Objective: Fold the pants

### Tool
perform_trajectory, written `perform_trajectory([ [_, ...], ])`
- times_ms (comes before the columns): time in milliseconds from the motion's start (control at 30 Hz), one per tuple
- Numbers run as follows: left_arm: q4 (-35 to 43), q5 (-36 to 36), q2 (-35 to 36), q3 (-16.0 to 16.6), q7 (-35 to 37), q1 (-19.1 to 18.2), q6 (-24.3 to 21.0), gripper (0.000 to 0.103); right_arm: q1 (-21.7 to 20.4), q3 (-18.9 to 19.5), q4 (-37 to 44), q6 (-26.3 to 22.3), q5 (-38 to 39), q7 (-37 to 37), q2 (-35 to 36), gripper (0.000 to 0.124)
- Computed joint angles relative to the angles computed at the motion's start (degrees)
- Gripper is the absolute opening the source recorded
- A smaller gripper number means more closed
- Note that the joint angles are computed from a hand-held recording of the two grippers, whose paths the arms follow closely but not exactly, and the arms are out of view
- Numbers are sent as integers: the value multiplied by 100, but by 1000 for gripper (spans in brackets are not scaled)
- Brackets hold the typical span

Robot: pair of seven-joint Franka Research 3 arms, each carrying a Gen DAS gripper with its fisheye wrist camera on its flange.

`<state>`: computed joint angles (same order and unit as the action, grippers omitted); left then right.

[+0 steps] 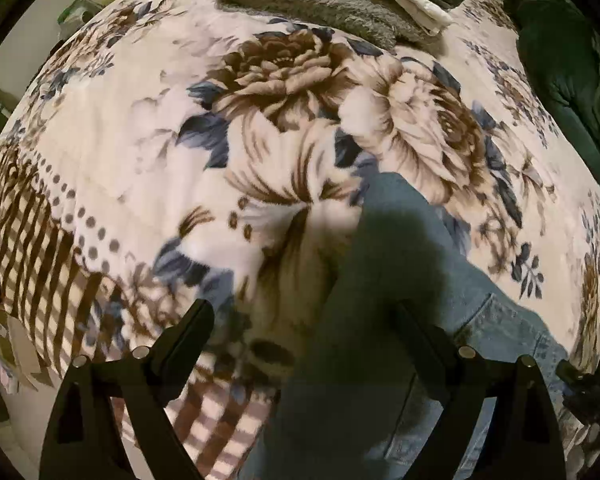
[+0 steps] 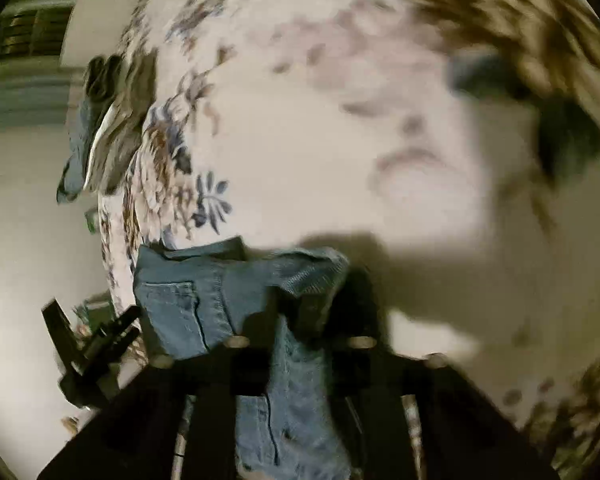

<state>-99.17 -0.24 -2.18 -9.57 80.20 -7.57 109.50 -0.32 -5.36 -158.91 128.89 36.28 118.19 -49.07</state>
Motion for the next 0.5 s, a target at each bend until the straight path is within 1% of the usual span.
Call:
perform_trajectory([
  [33,-42,2,-54,6,25,6,-7,92,-94,38,-64,-119,-113,98,-186,44],
  [67,-105,-28,-122,19,56,15,3,92,-136,62,-156,-164,-150,154,-370,55],
  [100,-188,-50,-197,35,73,26,12,92,-104,20,-295,-157,-52,160,-544,62],
  [133,-243,-46,-238,43,62,32,9,92,-29,-64,-458,-99,125,110,-662,72],
  [167,-279,-58,-256,55,63,40,2,92,56,-117,-576,-47,434,-35,-655,74],
  [200,-348,-101,-291,71,59,50,7,92,342,-254,-624,129,676,-174,-448,75],
  [233,-393,-160,-305,86,41,58,21,92,447,-273,-597,147,801,-262,-232,75],
  [267,-436,-209,-327,96,8,66,24,92,543,-266,-610,273,993,-356,-86,76],
  [300,-457,-236,-339,102,-17,71,27,92,611,-165,-654,554,1190,-432,-48,76],
  [333,-472,-224,-348,97,-14,69,47,92,676,-43,-692,850,1336,-484,-54,67],
  [367,-475,-177,-350,86,-8,63,61,92,768,-15,-690,1025,1450,-546,-31,37],
  [433,-448,-122,-329,71,19,47,52,92,616,247,-617,986,1087,-169,-112,24],
  [500,-442,-131,-321,74,52,44,67,92,559,346,-699,1060,878,20,-506,20],
])
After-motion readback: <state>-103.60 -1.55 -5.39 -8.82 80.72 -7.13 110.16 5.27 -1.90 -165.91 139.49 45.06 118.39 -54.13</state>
